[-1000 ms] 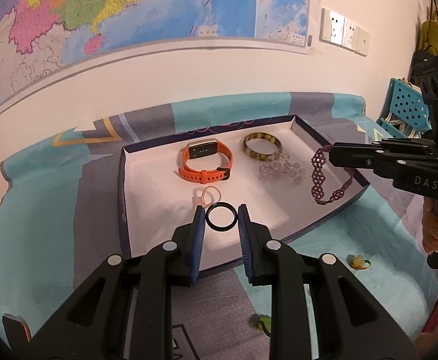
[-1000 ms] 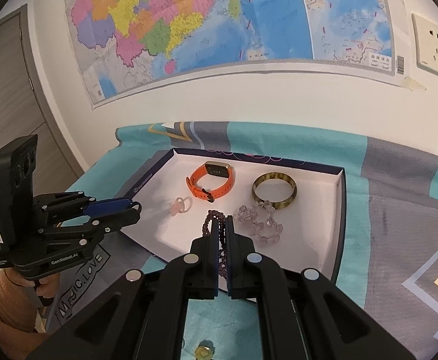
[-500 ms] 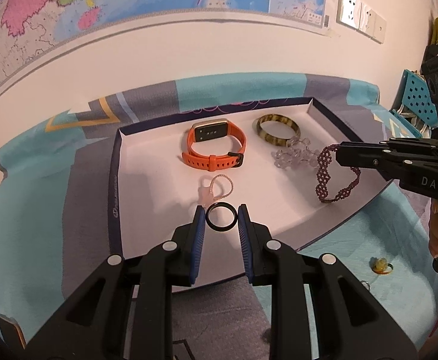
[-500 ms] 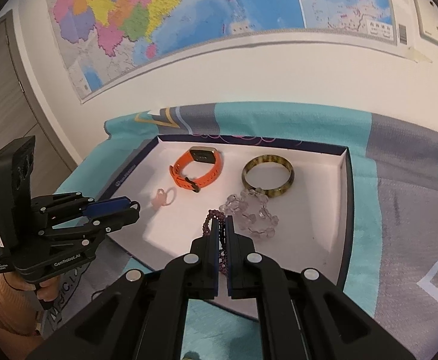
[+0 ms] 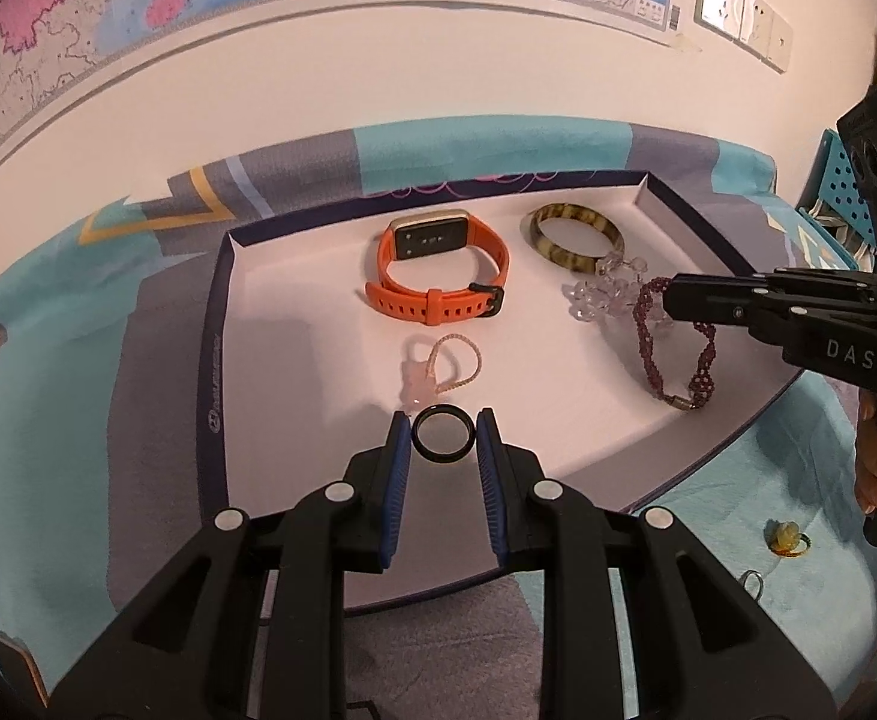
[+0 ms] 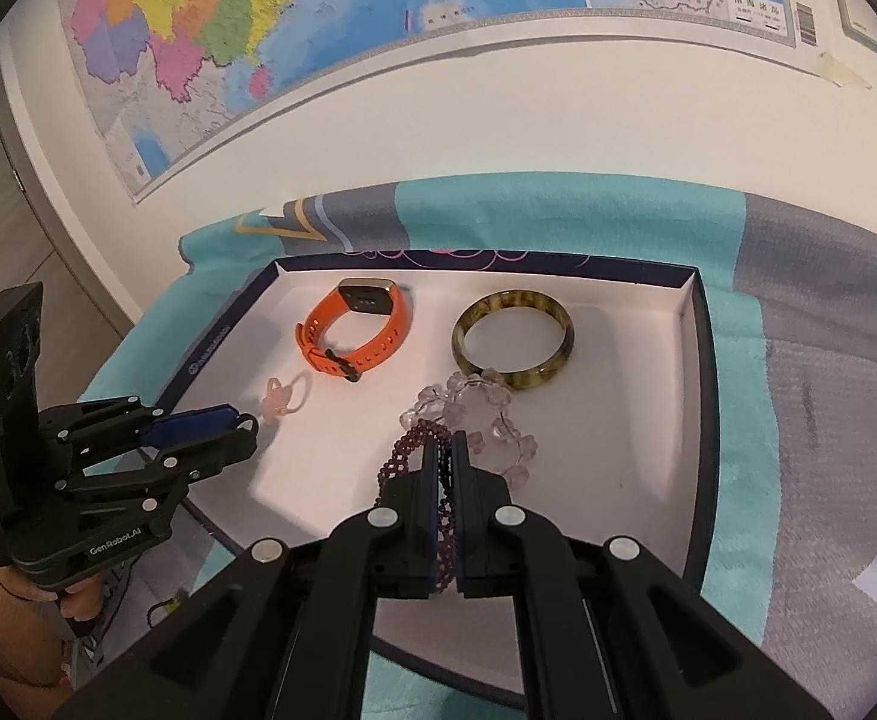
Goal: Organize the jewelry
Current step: 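Carry the black ring into the tray with the left tool while the right tool carries the necklace, then move both tools back out of the tray over the remaining jewelry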
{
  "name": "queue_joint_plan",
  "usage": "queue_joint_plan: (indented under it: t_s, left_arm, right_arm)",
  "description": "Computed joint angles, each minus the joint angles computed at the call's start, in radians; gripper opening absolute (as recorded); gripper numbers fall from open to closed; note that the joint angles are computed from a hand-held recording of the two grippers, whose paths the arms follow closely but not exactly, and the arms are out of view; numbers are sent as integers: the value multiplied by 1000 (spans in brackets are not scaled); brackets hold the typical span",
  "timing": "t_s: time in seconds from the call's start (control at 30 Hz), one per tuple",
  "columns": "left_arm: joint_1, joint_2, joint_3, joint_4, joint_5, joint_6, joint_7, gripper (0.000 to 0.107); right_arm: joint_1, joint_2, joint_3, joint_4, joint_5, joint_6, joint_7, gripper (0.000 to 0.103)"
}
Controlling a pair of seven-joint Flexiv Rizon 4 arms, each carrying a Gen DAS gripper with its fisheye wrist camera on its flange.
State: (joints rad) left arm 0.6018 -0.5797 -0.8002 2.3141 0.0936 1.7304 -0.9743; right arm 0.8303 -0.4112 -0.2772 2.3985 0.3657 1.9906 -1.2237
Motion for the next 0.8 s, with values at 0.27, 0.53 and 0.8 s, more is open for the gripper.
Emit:
queue_joint_plan:
  t_s: [0.27, 0.53, 0.8]
  left_arm:
    - [10, -9, -9, 3, 3, 4, -4, 29]
    - [139, -8, -111, 56, 84, 77, -41, 48]
    - [378, -30, -282, 152, 195, 100, -61, 52]
  right_arm:
    - [44, -10, -44, 0, 34, 8, 1, 10]
    - [92, 21, -57, 37, 89, 46, -26, 18]
    - [237, 102, -81, 114, 223, 83, -135, 32]
